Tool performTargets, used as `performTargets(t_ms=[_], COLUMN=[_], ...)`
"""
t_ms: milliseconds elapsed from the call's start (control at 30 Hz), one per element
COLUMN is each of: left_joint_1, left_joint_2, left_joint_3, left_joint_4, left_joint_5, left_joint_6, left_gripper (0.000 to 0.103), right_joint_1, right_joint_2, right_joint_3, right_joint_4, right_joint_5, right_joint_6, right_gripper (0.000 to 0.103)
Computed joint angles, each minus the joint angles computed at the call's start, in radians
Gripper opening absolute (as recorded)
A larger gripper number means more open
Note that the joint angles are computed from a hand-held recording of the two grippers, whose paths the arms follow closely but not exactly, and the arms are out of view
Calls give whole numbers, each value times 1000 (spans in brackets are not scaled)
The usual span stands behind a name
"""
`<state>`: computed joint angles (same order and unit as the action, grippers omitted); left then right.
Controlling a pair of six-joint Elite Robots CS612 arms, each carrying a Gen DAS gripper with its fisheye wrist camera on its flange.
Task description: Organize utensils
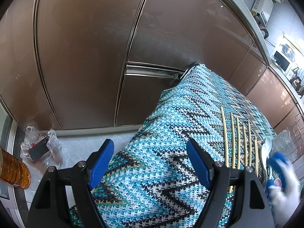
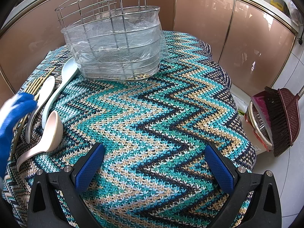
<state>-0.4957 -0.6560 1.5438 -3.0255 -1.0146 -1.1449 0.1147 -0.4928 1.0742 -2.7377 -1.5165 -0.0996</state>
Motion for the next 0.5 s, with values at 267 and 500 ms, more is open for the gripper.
performTargets(t_ms=[267,500], left_joint_1=[-1,-2], left_joint_2=[-1,-5], left_joint_3=[-6,-5], left_joint_4=[25,44], left_joint_5=[0,8], left_joint_6=[-4,-18], left_gripper=[77,77], right_joint_1=[0,0], right_joint_2=[0,0], right_joint_3=[0,0], right_joint_4=[0,-1], right_joint_5=[0,0], right_joint_6=[0,0], right_gripper=[103,103])
